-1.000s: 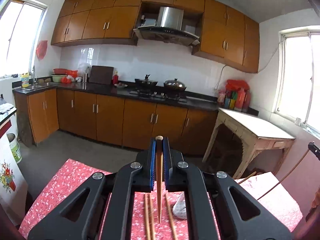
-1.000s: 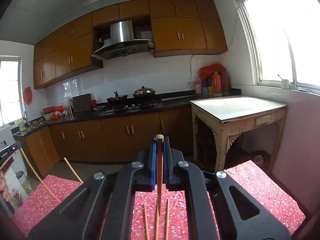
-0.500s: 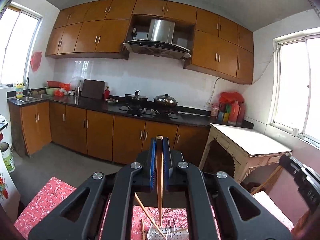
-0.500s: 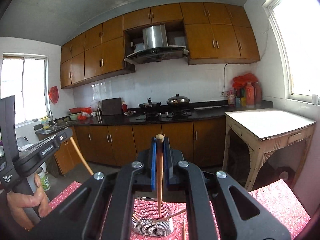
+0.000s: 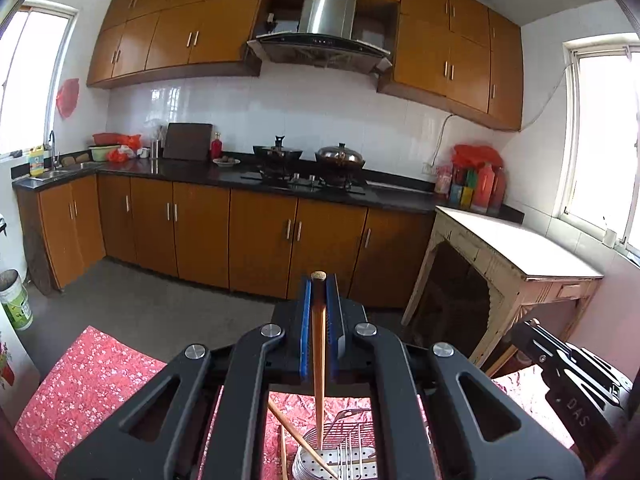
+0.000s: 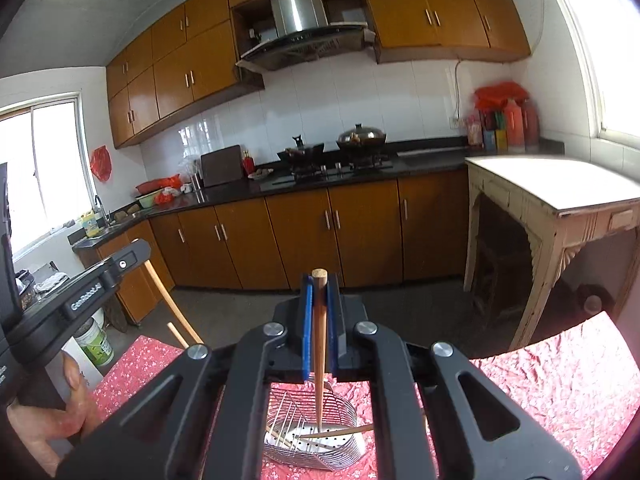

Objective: Organize utensils
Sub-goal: 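Open the right tool over the holder while the left tool opens too, then move the right tool back toward the remaining chopsticks on the table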

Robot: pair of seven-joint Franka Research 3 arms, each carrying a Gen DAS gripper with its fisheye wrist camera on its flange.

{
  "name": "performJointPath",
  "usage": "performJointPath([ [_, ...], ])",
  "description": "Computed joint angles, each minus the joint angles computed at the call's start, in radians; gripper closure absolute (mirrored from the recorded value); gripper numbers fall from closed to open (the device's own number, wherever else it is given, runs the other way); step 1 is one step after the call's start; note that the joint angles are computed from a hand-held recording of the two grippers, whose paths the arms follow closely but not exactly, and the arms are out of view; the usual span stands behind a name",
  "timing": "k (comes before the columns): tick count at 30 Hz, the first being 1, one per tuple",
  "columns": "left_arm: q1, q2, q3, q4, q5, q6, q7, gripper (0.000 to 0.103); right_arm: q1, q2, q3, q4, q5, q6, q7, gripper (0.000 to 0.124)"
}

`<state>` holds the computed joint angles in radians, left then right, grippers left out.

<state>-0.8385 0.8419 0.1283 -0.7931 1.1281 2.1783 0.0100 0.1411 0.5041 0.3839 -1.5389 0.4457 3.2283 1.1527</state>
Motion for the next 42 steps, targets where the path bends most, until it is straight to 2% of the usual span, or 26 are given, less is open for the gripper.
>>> performJointPath([
  [3, 0.009, 0.001, -0.007, -0.003, -0.013, 0.004, 0.017, 0.096, 0.047, 0.032, -0.06, 0.05, -0.006, -0.046, 0.028, 0.116],
  [6, 0.027, 0.029, -0.028, 0.046, -0.062, -0.009, 0.086, 0.096, 0.131, 0.047, -0.172, 0.085, -0.022, -0.083, 0.091, 0.114],
  [8, 0.023, 0.019, -0.02, 0.033, -0.077, -0.018, 0.083, 0.095, 0.162, 0.045, -0.214, 0.084, -0.035, -0.08, 0.121, 0.095],
  [10, 0.018, -0.004, -0.014, -0.002, -0.073, -0.017, 0.068, 0.09, 0.191, 0.034, -0.255, 0.059, -0.053, -0.045, 0.143, 0.089],
  [11, 0.011, -0.032, -0.009, -0.044, -0.061, -0.019, 0.05, 0.082, 0.189, 0.029, -0.256, 0.048, -0.058, -0.036, 0.149, 0.089],
  [13, 0.003, -0.073, -0.01, -0.103, -0.035, -0.025, 0.016, 0.072, 0.168, 0.002, -0.237, 0.006, -0.055, -0.013, 0.156, 0.087],
  [17, -0.01, -0.186, -0.033, -0.262, 0.042, -0.037, -0.059, 0.071, 0.137, -0.076, -0.218, -0.12, -0.06, 0.065, 0.164, 0.083],
  [19, -0.016, -0.242, -0.05, -0.342, 0.083, -0.048, -0.097, 0.064, 0.112, -0.125, -0.202, -0.199, -0.065, 0.106, 0.171, 0.083],
  [22, -0.023, -0.329, -0.079, -0.471, 0.138, -0.076, -0.151, 0.056, 0.015, -0.2, -0.124, -0.33, -0.107, 0.17, 0.207, 0.083],
  [23, -0.023, -0.352, -0.092, -0.507, 0.148, -0.09, -0.163, 0.055, 0.011, -0.225, -0.131, -0.373, -0.114, 0.186, 0.218, 0.082],
  [24, -0.025, -0.386, -0.106, -0.562, 0.159, -0.104, -0.177, 0.053, 0.016, -0.245, -0.147, -0.407, -0.12, 0.196, 0.226, 0.082],
  [26, -0.018, -0.431, -0.135, -0.641, 0.167, -0.126, -0.199, 0.043, 0.063, -0.285, -0.213, -0.487, -0.105, 0.214, 0.221, 0.082],
  [28, -0.011, -0.472, -0.166, -0.729, 0.173, -0.148, -0.227, 0.037, 0.082, -0.307, -0.25, -0.549, -0.109, 0.216, 0.227, 0.08],
  [31, 0.022, -0.5, -0.213, -0.816, 0.151, -0.147, -0.233, 0.032, 0.185, -0.305, -0.363, -0.601, -0.034, 0.196, 0.153, 0.08],
  [33, 0.054, -0.513, -0.243, -0.874, 0.137, -0.113, -0.243, 0.028, 0.212, -0.291, -0.394, -0.627, -0.003, 0.18, 0.125, 0.08],
  [35, 0.08, -0.509, -0.27, -0.916, 0.131, -0.096, -0.261, 0.025, 0.197, -0.268, -0.387, -0.639, -0.002, 0.147, 0.129, 0.08],
  [38, 0.121, -0.486, -0.307, -0.954, 0.132, -0.065, -0.295, 0.022, 0.118, -0.221, -0.32, -0.646, -0.036, 0.101, 0.169, 0.081],
  [42, 0.162, -0.456, -0.335, -0.997, 0.116, 0.013, -0.336, 0.022, -0.04, -0.165, -0.163, -0.672, -0.084, 0.078, 0.2, 0.086],
])
